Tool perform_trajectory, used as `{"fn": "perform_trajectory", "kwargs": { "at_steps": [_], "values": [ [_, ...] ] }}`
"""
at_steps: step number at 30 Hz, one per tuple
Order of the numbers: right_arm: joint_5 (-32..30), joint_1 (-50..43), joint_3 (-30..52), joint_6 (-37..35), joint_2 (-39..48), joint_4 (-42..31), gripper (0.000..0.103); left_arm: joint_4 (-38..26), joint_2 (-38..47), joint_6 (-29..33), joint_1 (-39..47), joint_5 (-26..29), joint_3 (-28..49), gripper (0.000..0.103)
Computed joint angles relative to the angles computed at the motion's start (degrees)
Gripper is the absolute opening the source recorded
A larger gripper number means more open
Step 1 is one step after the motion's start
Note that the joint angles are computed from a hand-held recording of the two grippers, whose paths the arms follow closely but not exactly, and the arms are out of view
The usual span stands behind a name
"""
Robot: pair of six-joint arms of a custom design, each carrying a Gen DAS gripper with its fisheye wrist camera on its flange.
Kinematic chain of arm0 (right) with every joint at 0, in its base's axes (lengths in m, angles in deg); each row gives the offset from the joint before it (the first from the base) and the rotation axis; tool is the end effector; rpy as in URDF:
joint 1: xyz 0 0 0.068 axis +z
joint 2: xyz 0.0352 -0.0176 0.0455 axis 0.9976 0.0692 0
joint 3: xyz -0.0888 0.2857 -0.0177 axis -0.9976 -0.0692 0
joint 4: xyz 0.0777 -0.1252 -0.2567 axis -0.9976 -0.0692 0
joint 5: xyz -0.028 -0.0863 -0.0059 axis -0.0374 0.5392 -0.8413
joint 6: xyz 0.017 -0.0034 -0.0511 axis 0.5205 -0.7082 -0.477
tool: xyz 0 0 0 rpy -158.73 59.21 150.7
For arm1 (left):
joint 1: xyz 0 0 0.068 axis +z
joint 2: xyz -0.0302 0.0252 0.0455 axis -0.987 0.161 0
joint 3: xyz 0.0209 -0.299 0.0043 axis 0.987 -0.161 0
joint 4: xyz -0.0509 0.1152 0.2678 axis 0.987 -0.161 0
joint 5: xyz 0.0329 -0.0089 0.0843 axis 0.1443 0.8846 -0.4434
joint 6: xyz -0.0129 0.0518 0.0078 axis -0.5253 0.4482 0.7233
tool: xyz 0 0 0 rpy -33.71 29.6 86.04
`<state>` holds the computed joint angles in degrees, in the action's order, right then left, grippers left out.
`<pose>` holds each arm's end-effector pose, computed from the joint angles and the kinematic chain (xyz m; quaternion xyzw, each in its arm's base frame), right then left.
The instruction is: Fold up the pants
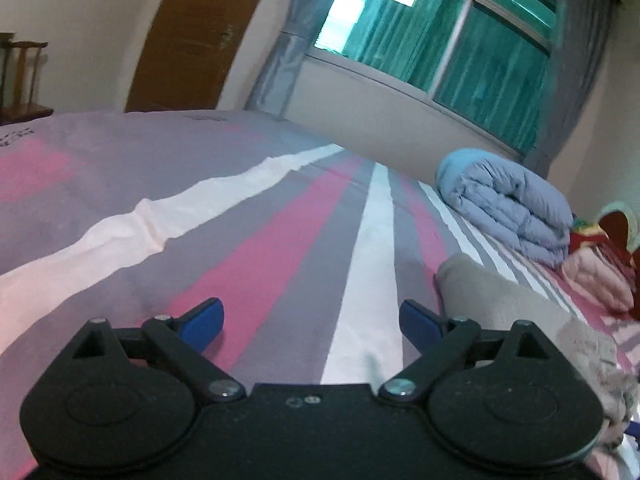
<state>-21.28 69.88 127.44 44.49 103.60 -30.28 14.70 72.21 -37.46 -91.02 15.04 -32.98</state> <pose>0.3625 -0.0768 0.1571 0.0513 0.8385 0.3747 0.3923 0.2596 -0.0340 0.1722 -0.2504 0.8048 -0.0387 0.5368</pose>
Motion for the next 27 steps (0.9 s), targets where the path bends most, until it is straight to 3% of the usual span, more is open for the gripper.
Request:
{"fn": "perform_trajectory", "kwargs": {
  "at_steps": [1, 3, 5, 7, 8, 10, 12, 13, 15, 16, 18, 20, 22, 24, 27],
  "values": [
    [1.3, 1.4, 0.3, -0.5, 0.2, -1.2, 0.1, -0.1, 0.2, 0.0, 0.3, 0.6, 0.1, 0.089],
    [3.5, 4.0, 1.5, -0.4, 1.1, -2.5, 0.083, 0.3, 0.5, -0.5, 1.7, 2.2, 0.0, 0.089],
    [6.7, 6.1, 3.3, -1.3, 1.8, -5.7, 0.046, 0.1, 0.4, -2.1, 3.3, 3.4, -0.2, 0.089],
    [8.1, 7.0, 2.0, 0.6, 0.9, -2.3, 0.042, 1.5, 0.6, -3.8, 4.7, 4.5, -1.2, 0.089],
    [3.6, 5.5, -0.7, 5.2, 0.2, 4.7, 0.042, 1.8, 0.4, -4.4, 5.4, 5.1, -1.6, 0.089],
    [-7.1, 1.6, -6.3, 21.6, 1.7, 27.5, 0.042, 2.2, 0.4, -5.4, 6.3, 6.0, -2.0, 0.089],
    [-10.8, -0.5, -7.4, 33.8, 7.3, 41.6, 0.042, 2.2, 0.6, -5.8, 6.6, 6.1, -1.9, 0.089],
    [-11.2, -1.0, -5.1, 36.0, 11.4, 39.7, 0.042, 1.9, 0.9, -6.1, 6.7, 6.2, -1.7, 0.089],
    [-6.2, -1.0, 0.2, 30.5, 15.5, 22.3, 0.038, 1.4, 1.1, -5.7, 6.3, 6.3, -1.3, 0.089],
    [-6.6, -1.5, -0.1, 32.7, 16.5, 24.8, 0.04, 1.2, 1.1, -4.9, 6.0, 6.2, -1.2, 0.089],
    [-6.7, -1.1, 0.5, 28.3, 14.4, 21.2, 0.051, 1.0, 1.4, -3.4, 5.5, 6.0, -0.9, 0.089],
    [-4.5, -0.7, -0.1, 21.5, 10.6, 16.2, 0.072, -0.2, 1.5, -2.4, 4.7, 5.2, -0.5, 0.089],
    [0.7, -0.9, -3.9, 17.1, 5.2, 15.9, 0.082, 0.2, 0.4, -1.1, 3.9, 4.8, -1.2, 0.089],
    [6.7, -2.5, -7.5, 14.5, 0.5, 15.8, 0.082, 1.6, -1.5, 1.2, 2.8, 5.0, -2.4, 0.089],
    [1.1, -6.1, -10.9, 22.5, 0.9, 24.3, 0.082, 1.2, -3.1, 4.3, -0.3, 2.4, -2.6, 0.089]
  ]
}}
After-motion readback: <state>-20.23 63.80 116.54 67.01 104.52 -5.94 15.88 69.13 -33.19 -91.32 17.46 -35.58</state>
